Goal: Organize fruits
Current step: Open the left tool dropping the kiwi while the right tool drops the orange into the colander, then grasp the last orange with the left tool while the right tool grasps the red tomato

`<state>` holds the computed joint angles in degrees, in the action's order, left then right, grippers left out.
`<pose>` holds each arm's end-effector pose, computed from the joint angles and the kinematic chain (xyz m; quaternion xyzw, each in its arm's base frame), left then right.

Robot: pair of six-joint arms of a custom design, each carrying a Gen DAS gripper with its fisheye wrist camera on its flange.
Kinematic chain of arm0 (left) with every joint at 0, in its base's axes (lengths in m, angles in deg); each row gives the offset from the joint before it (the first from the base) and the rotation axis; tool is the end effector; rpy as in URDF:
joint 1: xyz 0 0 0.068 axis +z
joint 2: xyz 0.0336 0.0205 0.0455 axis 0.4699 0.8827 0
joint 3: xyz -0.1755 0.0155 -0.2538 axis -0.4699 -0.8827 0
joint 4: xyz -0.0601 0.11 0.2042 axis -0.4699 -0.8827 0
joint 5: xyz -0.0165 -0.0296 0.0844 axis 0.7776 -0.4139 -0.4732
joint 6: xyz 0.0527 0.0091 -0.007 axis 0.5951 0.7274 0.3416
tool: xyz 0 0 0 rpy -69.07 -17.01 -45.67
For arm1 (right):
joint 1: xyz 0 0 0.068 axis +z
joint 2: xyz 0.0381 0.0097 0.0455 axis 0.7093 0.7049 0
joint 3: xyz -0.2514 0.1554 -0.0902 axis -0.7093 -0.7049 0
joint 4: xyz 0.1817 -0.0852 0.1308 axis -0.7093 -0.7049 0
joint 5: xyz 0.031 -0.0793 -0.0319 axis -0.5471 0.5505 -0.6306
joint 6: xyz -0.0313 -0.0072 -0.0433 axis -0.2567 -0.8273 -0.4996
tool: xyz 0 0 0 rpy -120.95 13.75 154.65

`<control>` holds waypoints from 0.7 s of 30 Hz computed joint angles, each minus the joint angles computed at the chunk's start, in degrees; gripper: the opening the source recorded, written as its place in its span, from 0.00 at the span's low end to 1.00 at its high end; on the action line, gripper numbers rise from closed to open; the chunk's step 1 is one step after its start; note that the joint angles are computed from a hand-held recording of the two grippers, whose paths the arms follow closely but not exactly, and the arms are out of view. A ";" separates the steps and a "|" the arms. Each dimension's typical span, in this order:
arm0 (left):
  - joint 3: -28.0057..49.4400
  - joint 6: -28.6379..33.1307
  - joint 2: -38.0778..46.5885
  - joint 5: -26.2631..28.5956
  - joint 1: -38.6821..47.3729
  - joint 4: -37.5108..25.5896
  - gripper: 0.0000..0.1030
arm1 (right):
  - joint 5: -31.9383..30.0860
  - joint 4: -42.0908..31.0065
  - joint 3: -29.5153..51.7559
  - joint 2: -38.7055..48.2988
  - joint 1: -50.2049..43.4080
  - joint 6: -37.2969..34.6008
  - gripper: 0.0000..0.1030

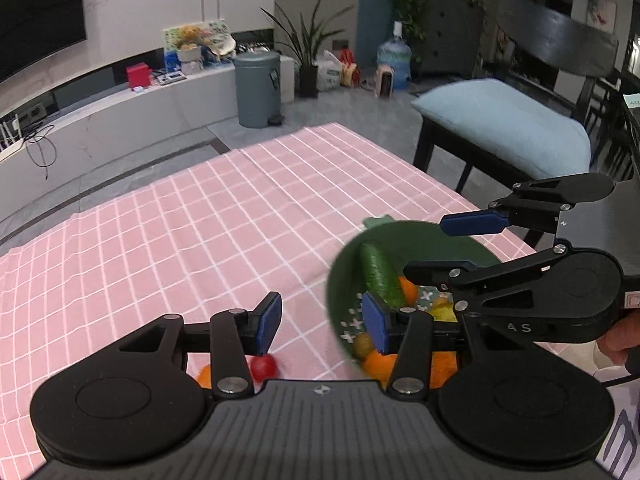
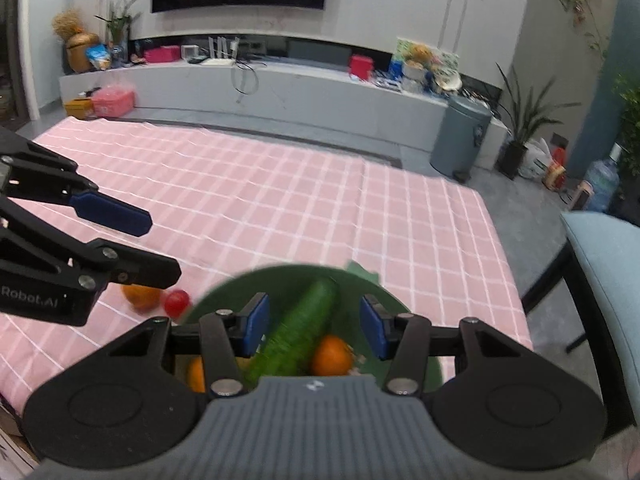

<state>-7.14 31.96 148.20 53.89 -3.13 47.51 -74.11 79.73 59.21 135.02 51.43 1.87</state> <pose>0.2438 -0.1378 0.1945 0.0753 0.9191 -0.0516 0.3832 0.4012 0.0586 0.1519 -0.3480 0.8440 0.1206 0.3898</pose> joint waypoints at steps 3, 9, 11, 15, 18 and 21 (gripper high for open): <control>-2.98 1.21 -2.33 1.53 2.35 1.39 0.54 | -1.08 0.12 -0.75 -1.00 1.38 -0.87 0.46; -8.66 4.08 -5.03 7.66 8.77 5.14 0.54 | -2.26 -1.19 -1.51 -2.22 5.53 -5.97 0.45; -10.35 5.08 -5.20 10.07 11.13 6.75 0.54 | -1.74 -2.26 -1.03 -2.18 6.98 -7.89 0.45; -13.63 6.58 -4.07 14.24 14.75 11.01 0.54 | -0.55 -5.44 1.00 -1.00 9.35 -11.90 0.44; -15.52 7.18 -1.37 15.90 15.95 14.69 0.54 | 0.56 -9.22 3.47 0.56 11.17 -13.70 0.43; -17.36 8.19 1.46 17.91 17.42 18.61 0.53 | 2.28 -11.71 5.98 2.61 12.79 -15.57 0.37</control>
